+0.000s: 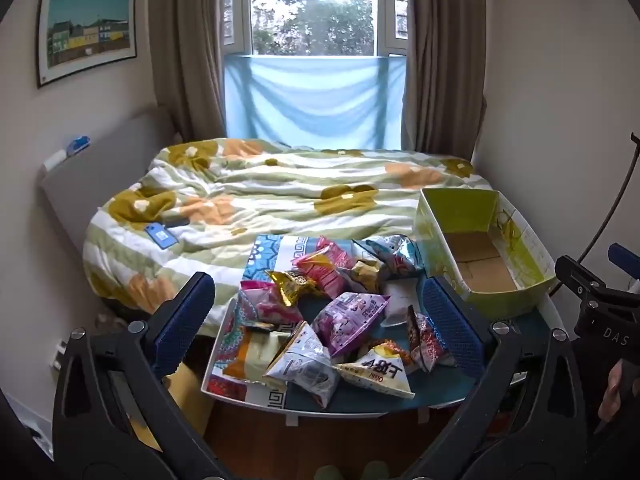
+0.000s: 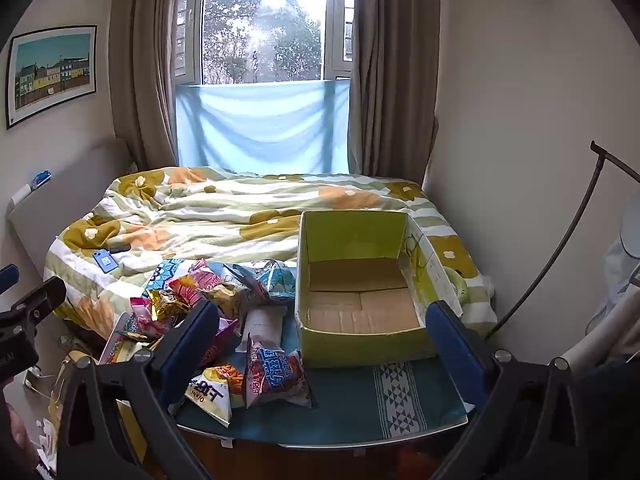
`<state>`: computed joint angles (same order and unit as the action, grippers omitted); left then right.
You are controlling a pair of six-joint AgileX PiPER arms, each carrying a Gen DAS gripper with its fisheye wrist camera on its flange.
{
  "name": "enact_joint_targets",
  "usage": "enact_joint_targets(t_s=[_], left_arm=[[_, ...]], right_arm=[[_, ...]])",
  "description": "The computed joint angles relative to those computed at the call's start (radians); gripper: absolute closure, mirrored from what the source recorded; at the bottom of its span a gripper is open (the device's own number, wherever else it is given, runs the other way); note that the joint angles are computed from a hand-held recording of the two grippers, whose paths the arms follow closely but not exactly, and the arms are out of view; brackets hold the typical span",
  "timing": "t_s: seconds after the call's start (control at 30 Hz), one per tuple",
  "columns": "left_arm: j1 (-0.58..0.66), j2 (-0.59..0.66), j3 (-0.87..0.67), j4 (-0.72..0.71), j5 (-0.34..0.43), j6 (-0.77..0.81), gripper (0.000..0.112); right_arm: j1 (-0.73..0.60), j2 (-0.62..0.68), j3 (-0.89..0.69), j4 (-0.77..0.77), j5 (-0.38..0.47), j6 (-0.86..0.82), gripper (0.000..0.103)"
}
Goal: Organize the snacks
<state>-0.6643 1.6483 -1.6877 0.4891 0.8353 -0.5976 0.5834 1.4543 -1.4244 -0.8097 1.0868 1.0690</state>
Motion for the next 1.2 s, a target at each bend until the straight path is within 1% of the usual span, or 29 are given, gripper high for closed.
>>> enact_joint_targets(t_s=[0.03,0.07,0.3,0.33,0.47,0.5,0.53,0.83,1.2], left_arm=[[0.003,-0.002,0.002,-0.006,-0.005,0.007,0.010],[-0.010,0.005,-0.006,0.027,0.014,-0.024,0.010],[0.010,0.001,0.016,0.012,-0.019,-0.014,0.010],[0.014,0.001,0.018,0.009,-0.023,-0.013,0.010],[0.017,-0.005,0.024,0.011,-0.027,-0.003,0.010],[0.021,-0.005,0.024,0.007,-0.029,0.001,0.010],[0.020,0.010,-0.007,0.000,-0.011,0.011,0.010],[0.023,0.010,-0.006,0.000,-0.015,0.013,0.010],[0.034,0.015,-0.017,-0.012,-0.012,0.035,0.010]], right_arm=[[0.000,0.001,0.000,-0.002,-0.001,0.000,0.000],[0.000,0.001,0.000,-0.003,-0.003,0.000,0.000],[0.003,0.006,-0.005,-0.006,0.001,-0.002,0.000],[-0.019,-0.005,0.024,0.006,-0.024,-0.006,0.000],[-0.011,-0.015,0.034,0.001,-0.022,0.006,0.000],[-0.017,0.010,-0.002,0.011,-0.012,-0.014,0.000],[-0.017,0.010,-0.001,0.010,-0.013,-0.014,0.000],[-0.014,0.018,-0.018,0.016,-0.003,-0.017,0.000],[-0.021,0.025,-0.019,0.018,-0.014,-0.018,0.000]])
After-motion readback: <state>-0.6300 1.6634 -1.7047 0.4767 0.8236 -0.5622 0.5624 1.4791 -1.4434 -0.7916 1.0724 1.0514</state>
